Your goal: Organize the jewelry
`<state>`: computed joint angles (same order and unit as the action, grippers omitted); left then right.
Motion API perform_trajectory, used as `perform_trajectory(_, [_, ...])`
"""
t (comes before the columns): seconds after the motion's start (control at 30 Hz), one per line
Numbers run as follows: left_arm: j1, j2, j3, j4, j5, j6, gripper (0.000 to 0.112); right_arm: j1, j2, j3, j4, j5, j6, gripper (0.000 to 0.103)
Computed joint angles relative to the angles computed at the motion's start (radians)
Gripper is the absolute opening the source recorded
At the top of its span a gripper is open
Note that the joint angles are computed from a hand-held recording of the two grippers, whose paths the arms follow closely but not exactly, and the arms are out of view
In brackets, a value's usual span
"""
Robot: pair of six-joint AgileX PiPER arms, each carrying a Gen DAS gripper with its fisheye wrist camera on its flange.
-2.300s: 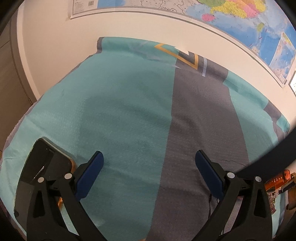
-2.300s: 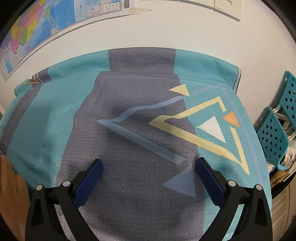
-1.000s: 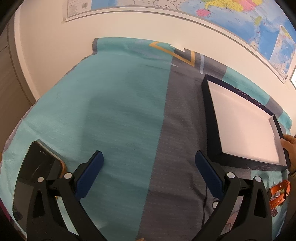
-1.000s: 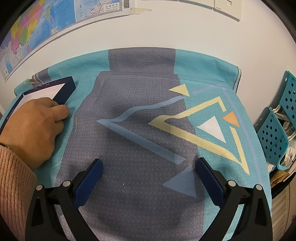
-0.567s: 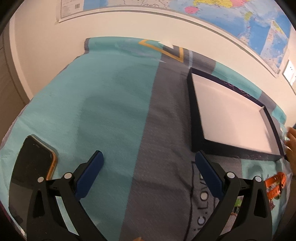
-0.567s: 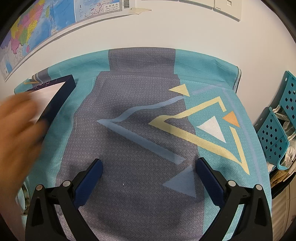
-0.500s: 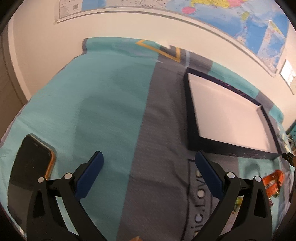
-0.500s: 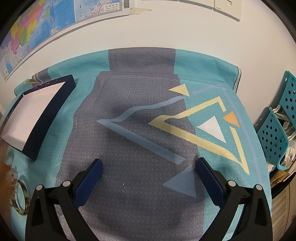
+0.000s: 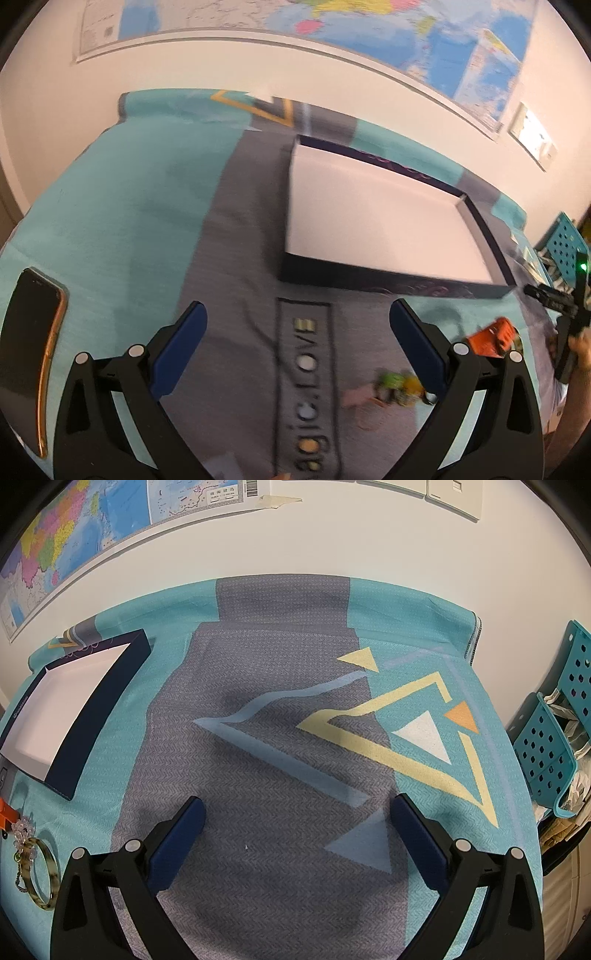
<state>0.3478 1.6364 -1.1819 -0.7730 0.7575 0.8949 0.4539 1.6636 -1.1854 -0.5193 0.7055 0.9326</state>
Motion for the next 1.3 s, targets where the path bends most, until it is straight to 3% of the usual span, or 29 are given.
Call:
perform_trajectory(0.13, [-0.026, -0.052, 0.046, 0.000, -0.003, 0.023, 0.097, 0.078, 0.037, -0.079, -0.030, 0.138, 0.172, 0.097])
perform_trajectory(0.23, [-0.090, -0.119, 0.104, 0.043, -0.068, 0.020, 0.097, 0.272, 0.012, -0.087, -0.168, 0.109, 0.340, 0.097])
perform_trajectory(0.4, [-0.183, -0.243, 0.221, 0.067, -0.190, 0.046, 0.097, 0.483, 0.104, -0.219, -0.229, 0.061, 0.404, 0.097])
perform_trajectory(0.53, [-0.201, -0.282, 0.245, 0.089, -0.181, 0.023, 0.097, 0.564, 0.185, -0.308, -0.278, 0.073, 0.440, 0.097])
perform_trajectory(0.9, [-0.158, -0.290, 0.265, 0.059, -0.144, 0.027, 0.097, 0.613, 0.228, -0.372, -0.299, 0.128, 0.449, 0.097])
perform_trajectory(1.3, [-0.140, -0.294, 0.265, 0.040, -0.138, 0.043, 0.097, 0.626, 0.219, -0.353, -0.322, 0.116, 0.487, 0.097])
